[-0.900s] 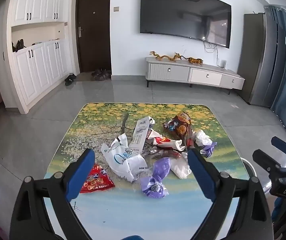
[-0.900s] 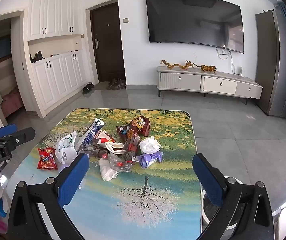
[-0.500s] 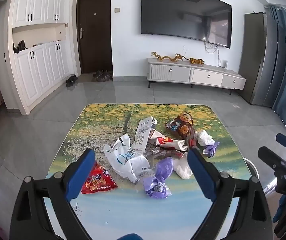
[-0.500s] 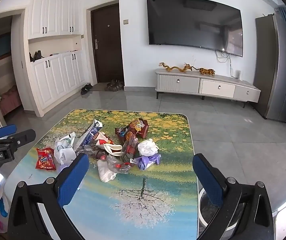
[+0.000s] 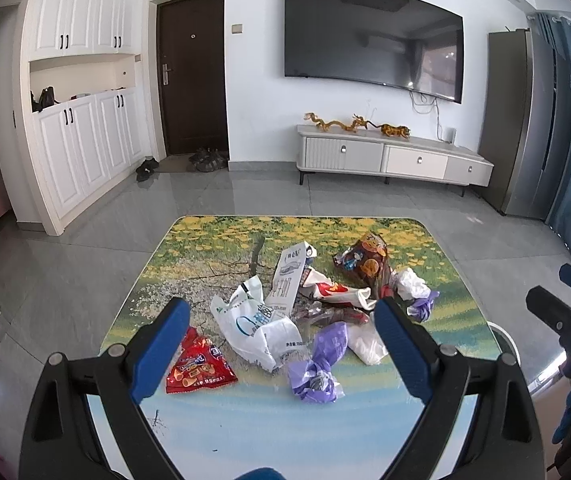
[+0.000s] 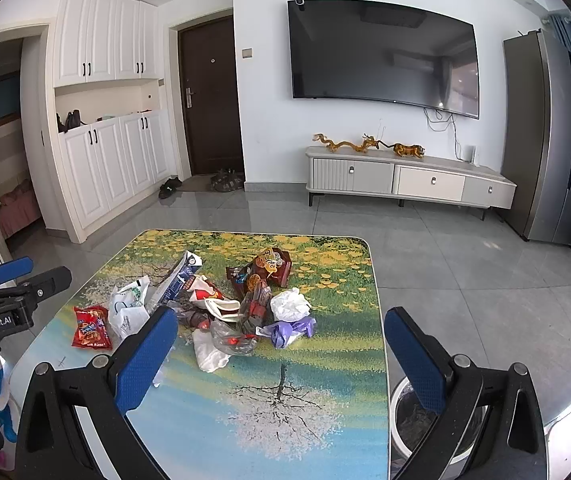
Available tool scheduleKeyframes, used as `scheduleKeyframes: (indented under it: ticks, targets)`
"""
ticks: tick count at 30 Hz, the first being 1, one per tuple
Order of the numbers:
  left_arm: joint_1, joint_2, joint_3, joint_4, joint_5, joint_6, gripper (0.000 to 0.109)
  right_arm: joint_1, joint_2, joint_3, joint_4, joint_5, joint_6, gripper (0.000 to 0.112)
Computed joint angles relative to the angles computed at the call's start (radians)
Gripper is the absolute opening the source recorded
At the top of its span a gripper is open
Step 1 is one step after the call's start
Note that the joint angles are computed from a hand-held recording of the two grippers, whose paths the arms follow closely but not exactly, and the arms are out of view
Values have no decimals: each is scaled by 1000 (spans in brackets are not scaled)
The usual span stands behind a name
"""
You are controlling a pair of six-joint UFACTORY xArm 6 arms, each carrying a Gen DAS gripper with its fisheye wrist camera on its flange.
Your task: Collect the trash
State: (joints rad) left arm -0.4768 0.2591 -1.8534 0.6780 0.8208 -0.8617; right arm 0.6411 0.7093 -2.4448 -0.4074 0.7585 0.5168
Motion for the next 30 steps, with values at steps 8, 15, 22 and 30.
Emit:
scheduleKeyframes:
  ticks: [8, 15, 22, 30]
  targets:
    - [15, 13, -24, -73, 24, 36, 94, 3, 17, -25, 8, 17, -10, 103]
    - [16, 40, -68, -110, 74, 94, 94, 5, 24, -36, 11, 27, -13, 103]
    - [25, 21, -32, -143, 22, 122, 94, 3, 17, -18, 14, 24, -12, 103]
    - [38, 10, -5, -234, -39, 192, 94, 4, 28, -37, 24, 38, -21, 103]
